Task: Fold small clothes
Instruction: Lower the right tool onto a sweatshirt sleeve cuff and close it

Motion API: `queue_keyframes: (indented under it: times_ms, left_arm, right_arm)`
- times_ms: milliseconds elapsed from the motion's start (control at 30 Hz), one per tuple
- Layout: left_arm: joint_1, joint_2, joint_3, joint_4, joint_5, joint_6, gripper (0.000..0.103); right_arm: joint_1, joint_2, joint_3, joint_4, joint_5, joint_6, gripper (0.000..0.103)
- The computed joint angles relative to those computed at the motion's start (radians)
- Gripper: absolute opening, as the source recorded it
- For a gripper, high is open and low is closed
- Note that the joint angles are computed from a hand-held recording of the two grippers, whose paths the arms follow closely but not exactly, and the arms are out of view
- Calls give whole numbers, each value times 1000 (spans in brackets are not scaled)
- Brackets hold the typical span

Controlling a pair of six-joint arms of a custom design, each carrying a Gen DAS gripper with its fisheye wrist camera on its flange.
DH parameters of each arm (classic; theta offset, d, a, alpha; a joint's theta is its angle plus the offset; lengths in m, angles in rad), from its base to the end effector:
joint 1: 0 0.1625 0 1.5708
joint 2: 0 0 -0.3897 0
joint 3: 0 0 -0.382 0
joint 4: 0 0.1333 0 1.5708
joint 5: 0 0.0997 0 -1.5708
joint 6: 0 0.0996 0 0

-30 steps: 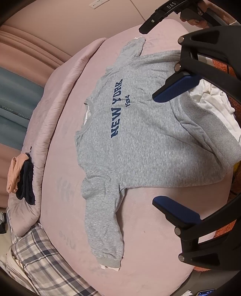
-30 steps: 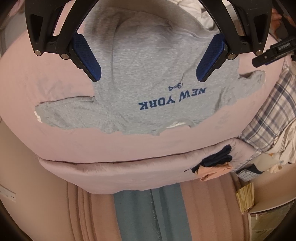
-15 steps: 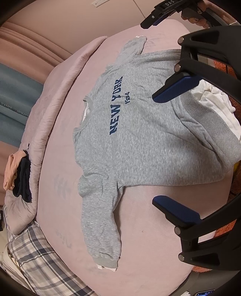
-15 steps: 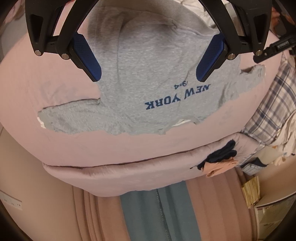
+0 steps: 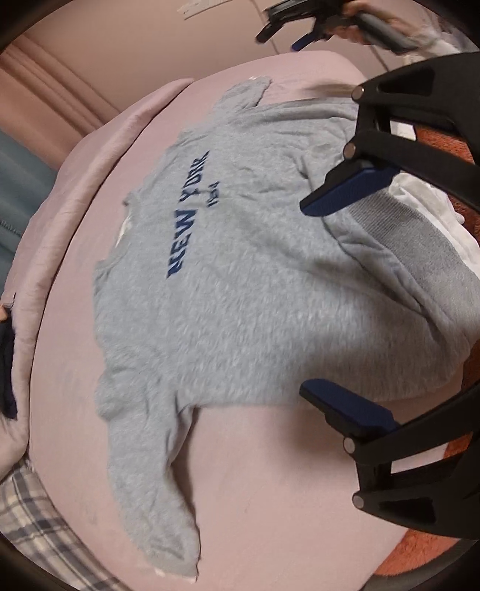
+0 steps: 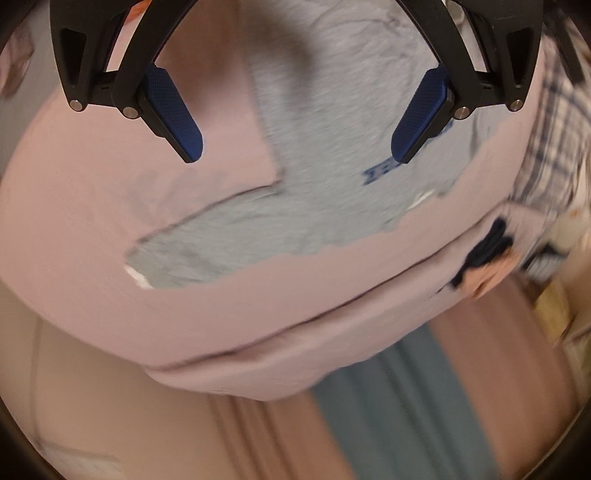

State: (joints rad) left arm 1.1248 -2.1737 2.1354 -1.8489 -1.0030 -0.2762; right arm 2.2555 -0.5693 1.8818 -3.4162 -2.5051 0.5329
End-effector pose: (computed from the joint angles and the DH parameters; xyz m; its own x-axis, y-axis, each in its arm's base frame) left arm 0.0471 -0.3347 0.4493 -0.9130 -0.0292 -0.4069 0.1673 0.8829 -0.4387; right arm 0.3838 -0.3860 0.0029 -0.8959 0.2878 0.3385 -0.1040 0.6049 -0.7895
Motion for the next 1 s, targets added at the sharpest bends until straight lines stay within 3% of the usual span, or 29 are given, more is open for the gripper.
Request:
queue_keyframes:
  times_ms: [133, 200, 333, 400, 500, 533, 600, 667, 733, 800, 867, 1000]
  left_arm:
    - [42, 27, 0, -41, -125, 80, 86]
    - [57, 46, -3, -39, -185, 102, 86]
    - [76, 66, 16, -4, -280, 135, 76]
    - [73, 67, 32, 32, -276, 125, 62]
    - [-18, -2, 93, 68, -138, 116, 42]
    - [-31, -15, 97, 82, -130, 113, 32]
    - [-35, -28, 94, 118, -137, 89, 25]
    - [-42, -43, 91, 151, -128, 93, 21]
    - [-54, -61, 83, 203, -130, 79, 17]
    - [-58, -84, 73, 266, -144, 55, 16]
    - [-72, -115, 81, 295, -135, 39, 16]
    - [-51, -100, 78, 261, -151, 49, 16]
  right_arm:
    - [-104, -68, 84, -68, 53, 75, 91]
    - [-159, -89, 108, -107, 87, 72, 86]
    - [-272, -116, 119, -113, 139, 111, 78]
    - [-312, -119, 112, -100, 154, 129, 76]
    - [-357, -113, 89, -78, 160, 154, 71]
    - [-365, -110, 80, -66, 152, 161, 68]
    - [-387, -106, 75, -81, 163, 150, 64]
    - [-404, -98, 65, -107, 169, 134, 55]
    - [-405, -100, 55, -92, 139, 138, 28]
    - [-403, -106, 61, -119, 144, 127, 20]
    - [-392, -110, 75, -202, 144, 77, 19]
    - [-328, -111, 73, -295, 45, 4, 18]
